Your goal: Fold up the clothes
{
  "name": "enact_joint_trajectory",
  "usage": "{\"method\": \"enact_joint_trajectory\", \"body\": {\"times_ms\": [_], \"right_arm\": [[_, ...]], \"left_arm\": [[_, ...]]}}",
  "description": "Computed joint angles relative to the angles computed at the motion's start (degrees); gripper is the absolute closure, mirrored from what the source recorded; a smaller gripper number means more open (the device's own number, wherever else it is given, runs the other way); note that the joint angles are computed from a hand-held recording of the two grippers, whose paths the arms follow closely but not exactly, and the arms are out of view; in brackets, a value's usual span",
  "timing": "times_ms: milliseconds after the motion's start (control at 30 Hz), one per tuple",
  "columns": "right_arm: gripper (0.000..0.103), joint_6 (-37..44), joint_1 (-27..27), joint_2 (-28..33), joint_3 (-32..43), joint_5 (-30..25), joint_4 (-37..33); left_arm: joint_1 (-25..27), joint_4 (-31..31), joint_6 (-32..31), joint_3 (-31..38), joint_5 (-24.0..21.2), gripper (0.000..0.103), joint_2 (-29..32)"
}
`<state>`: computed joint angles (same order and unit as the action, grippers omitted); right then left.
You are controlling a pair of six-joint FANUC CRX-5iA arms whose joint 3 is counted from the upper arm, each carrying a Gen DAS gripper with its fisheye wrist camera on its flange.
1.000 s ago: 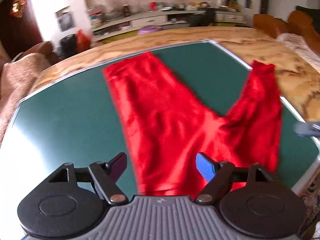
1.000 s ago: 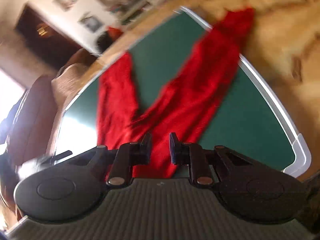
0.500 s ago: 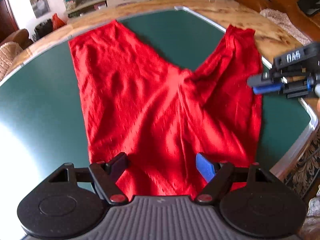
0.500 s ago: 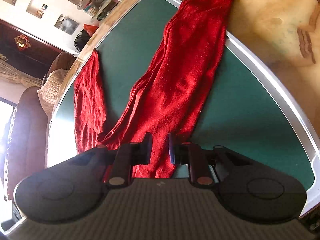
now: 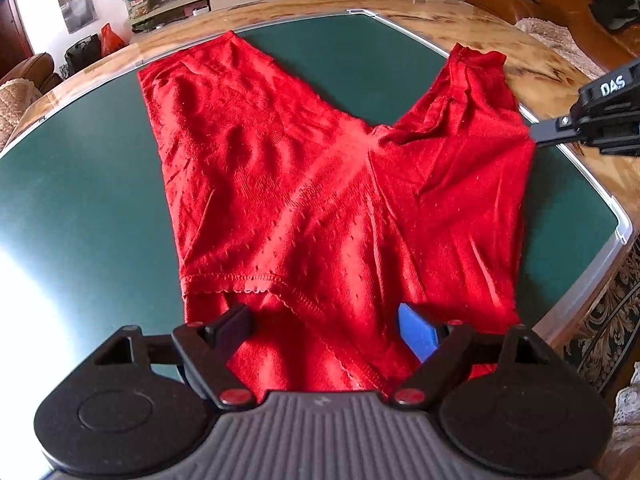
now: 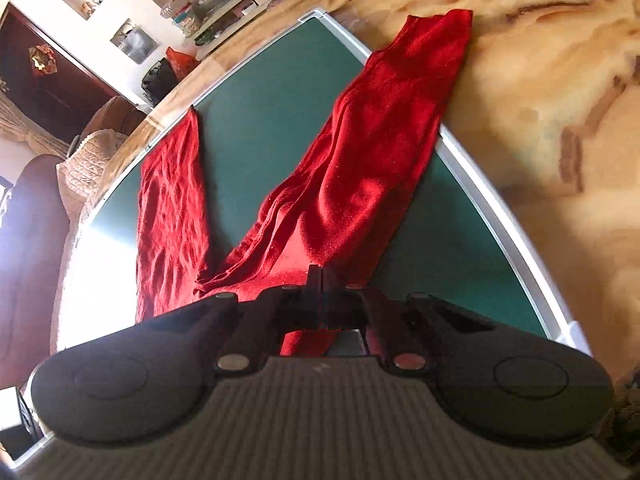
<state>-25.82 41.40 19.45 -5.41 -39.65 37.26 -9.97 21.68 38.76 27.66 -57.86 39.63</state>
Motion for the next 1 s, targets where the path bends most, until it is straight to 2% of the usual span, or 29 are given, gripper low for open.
{"method": "enact_joint_trajectory", "body": {"times_ms": [67, 133, 233, 367, 467, 567, 667, 767, 833, 867, 933, 1000], "right_arm": [[0.101, 6.6, -0.1, 1.8, 4.1, -3.4, -5.9], [0.101, 9.8, -0.3, 3.2, 6.7, -5.9, -9.3], [0.101, 9.3, -0.4, 4.5, 7.8, -7.3, -9.4], [0.101, 7.7, 0.1, 6.0, 9.6, -12.8, -7.4], [0.1, 7.1, -0.8, 4.3, 7.4, -9.6, -9.9], [0.099, 3.3, -1.3, 2.9, 4.9, -10.4, -5.2], [0.094, 2.3, -4.0, 2.0, 2.7, -8.8, -1.6], [0.09, 3.9, -7.6, 2.8, 3.1, -8.9, -0.9], [0.077, 4.5, -10.1, 3.6, 3.5, -8.9, 0.0], [0.075, 4.7, -11.3, 4.3, 3.7, -8.8, 0.8], [0.074, 5.1, -13.3, 5.8, 4.5, -9.2, 2.4], [0.074, 5.6, -15.3, 6.9, 4.9, -8.9, 4.1]], "left_arm": [[0.1, 0.3, -0.8, 0.1, -0.3, 0.017, 0.1], [0.3, 0.5, -1.5, 0.2, -0.7, 0.017, 0.1], [0.6, 1.2, -4.2, -0.7, -0.5, 0.017, -0.3], [1.0, 1.8, -7.0, -1.7, -0.3, 0.017, -0.9], [0.9, 1.7, -8.0, -1.7, -0.3, 0.018, -1.1], [0.3, 2.8, -9.6, -2.5, 1.6, 0.018, -1.6], [0.0, 5.4, -10.1, -1.2, 0.3, 0.018, -0.5], [-0.9, 5.7, -10.7, -0.9, -0.1, 0.018, 0.2], [-1.2, 6.0, -11.5, -1.6, -0.3, 0.018, 0.2], [-1.3, 6.2, -12.0, -2.1, -0.2, 0.017, 0.1], [-1.2, 7.1, -13.1, -3.9, 1.2, 0.016, -0.6], [-1.0, 7.6, -13.0, -3.7, 0.7, 0.016, -0.3]]}}
